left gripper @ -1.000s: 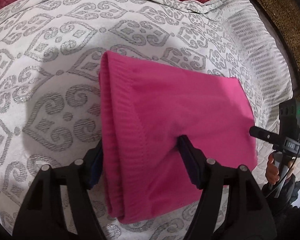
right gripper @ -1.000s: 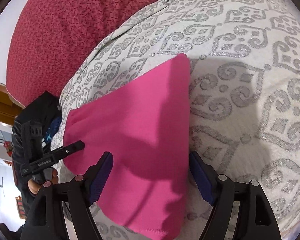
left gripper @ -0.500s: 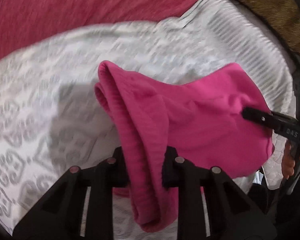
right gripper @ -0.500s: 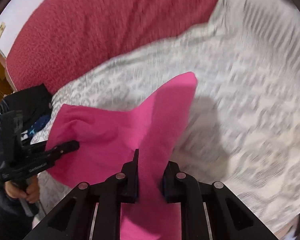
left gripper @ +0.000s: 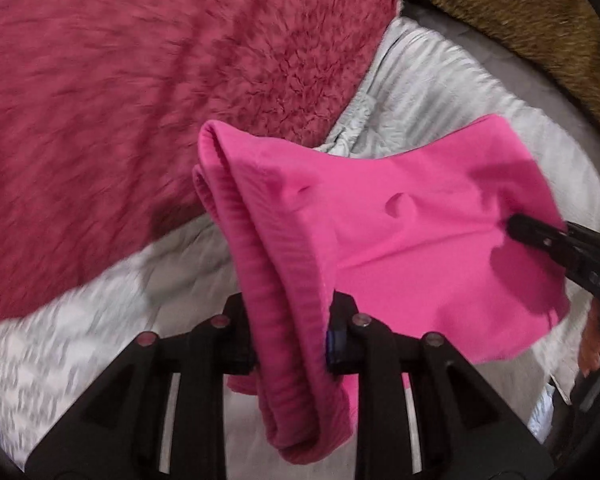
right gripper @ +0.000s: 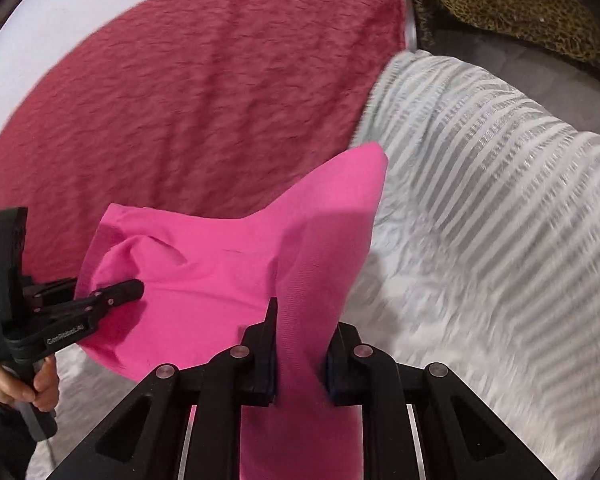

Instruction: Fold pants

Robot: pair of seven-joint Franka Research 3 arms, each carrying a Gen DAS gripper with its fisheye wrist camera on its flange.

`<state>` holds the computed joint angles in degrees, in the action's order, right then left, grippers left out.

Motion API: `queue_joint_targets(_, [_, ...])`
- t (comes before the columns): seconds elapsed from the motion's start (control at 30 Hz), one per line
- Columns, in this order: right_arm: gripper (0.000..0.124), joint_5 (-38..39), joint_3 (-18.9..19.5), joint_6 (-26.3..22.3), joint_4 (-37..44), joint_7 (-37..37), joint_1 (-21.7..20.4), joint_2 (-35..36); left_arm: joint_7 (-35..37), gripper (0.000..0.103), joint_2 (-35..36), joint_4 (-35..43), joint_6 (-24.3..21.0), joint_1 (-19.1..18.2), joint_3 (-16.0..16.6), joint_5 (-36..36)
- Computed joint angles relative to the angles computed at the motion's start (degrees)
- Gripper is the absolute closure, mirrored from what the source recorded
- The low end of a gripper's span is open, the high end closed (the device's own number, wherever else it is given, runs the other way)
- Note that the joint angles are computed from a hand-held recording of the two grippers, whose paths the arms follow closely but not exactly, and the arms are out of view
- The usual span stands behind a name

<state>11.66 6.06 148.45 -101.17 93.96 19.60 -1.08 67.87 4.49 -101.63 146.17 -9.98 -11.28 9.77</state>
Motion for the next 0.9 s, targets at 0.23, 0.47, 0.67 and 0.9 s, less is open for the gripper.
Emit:
queue_joint_targets(0.23, [0.102, -1.4, -2.4, -2.1, 13.3, -4.4, -1.2, 16.8, -7.9, 0.053, 22.2, 23.7, -11.8, -4.6, 4.9, 10.8])
queue_joint_targets(0.47, [0.071, -7.2, -5.0, -5.2, 10.8, 0.7, -0.5, 17.5, -11.0, 0.025, 18.5, 15.5, -7.6, -1.4, 4.1, 11.1])
queue_joint_targets(0.67, [0.062, -9.6, -3.8, 0.8, -7.0, 7.7, -1.9, -1.5, -15.8, 0.027, 1.7, -0.2, -4.2, -4.8, 3.0, 24.9])
queue_joint_targets(0.9, [0.051, -10.8, 3.6, -0.6, -26.1, 17.2, -5.0, -26.3, -21.5, 0.027, -22.4, -19.3, -1.2, -6.1, -3.6, 23.7])
